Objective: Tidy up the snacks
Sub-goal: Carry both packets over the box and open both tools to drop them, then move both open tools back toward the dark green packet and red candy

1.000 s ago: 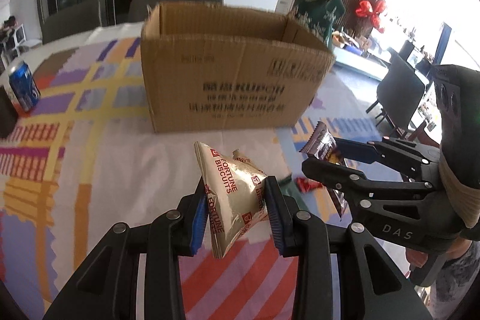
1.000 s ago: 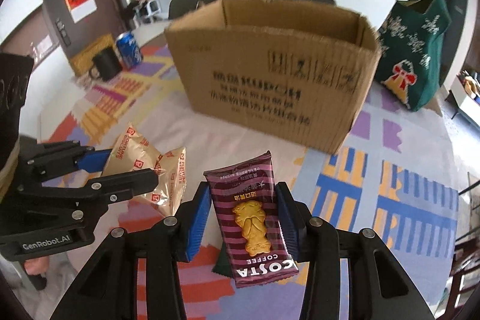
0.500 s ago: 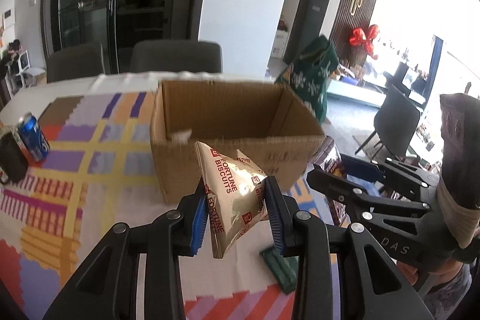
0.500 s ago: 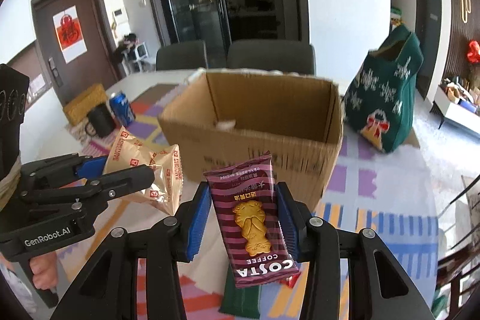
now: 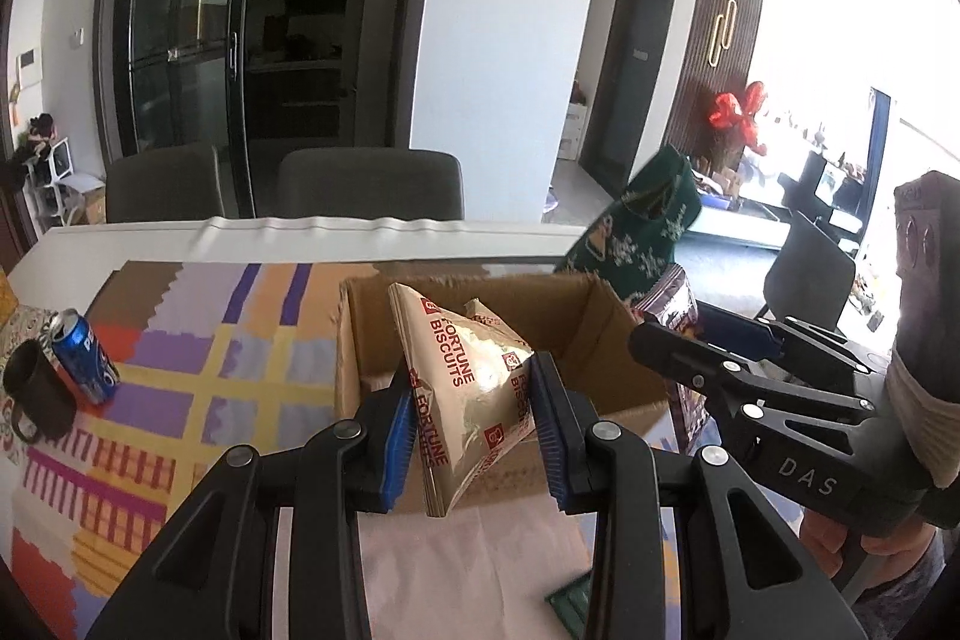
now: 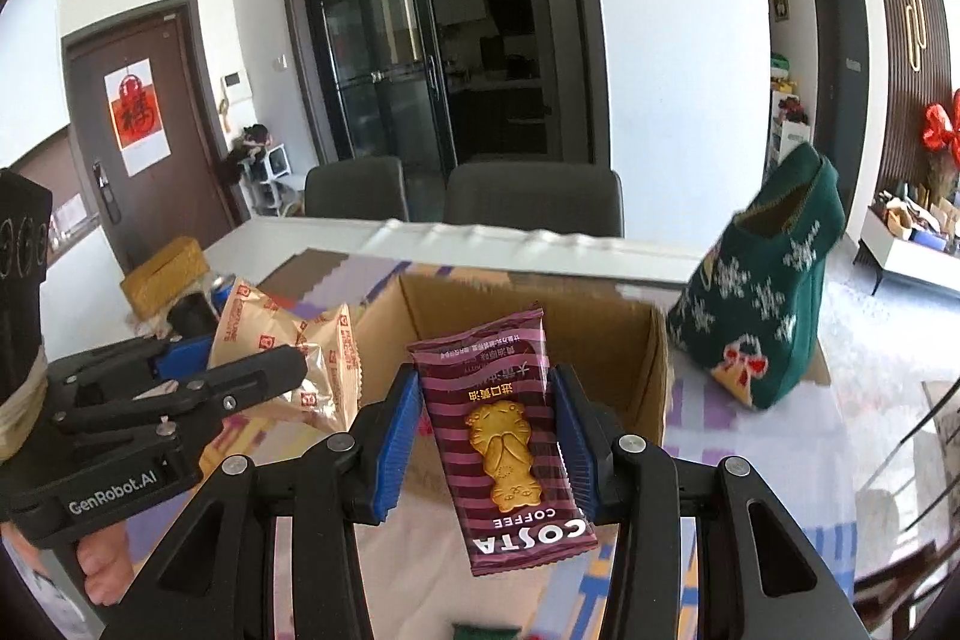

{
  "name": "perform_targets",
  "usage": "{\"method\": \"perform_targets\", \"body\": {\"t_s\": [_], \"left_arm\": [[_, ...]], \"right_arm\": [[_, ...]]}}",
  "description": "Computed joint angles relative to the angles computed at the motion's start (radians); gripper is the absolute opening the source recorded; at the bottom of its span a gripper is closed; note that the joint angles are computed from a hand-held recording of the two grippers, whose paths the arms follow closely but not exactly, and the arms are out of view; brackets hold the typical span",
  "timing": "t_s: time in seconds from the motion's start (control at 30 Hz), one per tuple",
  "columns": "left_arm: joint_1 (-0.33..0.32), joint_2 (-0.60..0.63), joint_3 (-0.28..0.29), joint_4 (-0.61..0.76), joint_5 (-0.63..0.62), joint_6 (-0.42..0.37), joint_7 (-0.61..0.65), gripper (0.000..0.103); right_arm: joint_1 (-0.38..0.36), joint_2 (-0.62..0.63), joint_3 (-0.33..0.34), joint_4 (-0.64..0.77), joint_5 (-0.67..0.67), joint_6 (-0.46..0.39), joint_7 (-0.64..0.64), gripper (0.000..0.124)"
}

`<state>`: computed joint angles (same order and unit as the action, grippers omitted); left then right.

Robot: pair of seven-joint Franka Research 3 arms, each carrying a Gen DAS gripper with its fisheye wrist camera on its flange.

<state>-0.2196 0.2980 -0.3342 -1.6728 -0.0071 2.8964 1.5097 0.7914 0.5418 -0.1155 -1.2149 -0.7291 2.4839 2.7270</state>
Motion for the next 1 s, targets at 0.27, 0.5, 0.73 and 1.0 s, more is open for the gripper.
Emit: {"method": "perform_targets", "body": {"t_s": [0.27, 0.5, 0.73, 1.0], "left_arm": [[-0.005, 0.109, 0.005, 0.155, 0.015, -0.056, 0.003, 0.036], [-0.038, 0.209, 0.032, 0.285, 0.064, -0.126, -0.01, 0.036], [-0.086, 0.293, 0.075, 0.403, 0.131, -0.201, -0.044, 0.039], [-0.118, 0.281, 0.124, 0.388, 0.215, -0.206, -0.126, 0.061]], "right_arm": [[-0.035, 0.126, -0.012, 0.2, 0.093, -0.032, -0.107, 0.045], [-0.052, 0.231, -0.033, 0.351, 0.191, -0.088, -0.202, 0.045], [-0.067, 0.303, -0.041, 0.444, 0.269, -0.142, -0.261, 0.045], [-0.054, 0.293, -0.069, 0.415, 0.275, -0.166, -0.25, 0.069]]}}
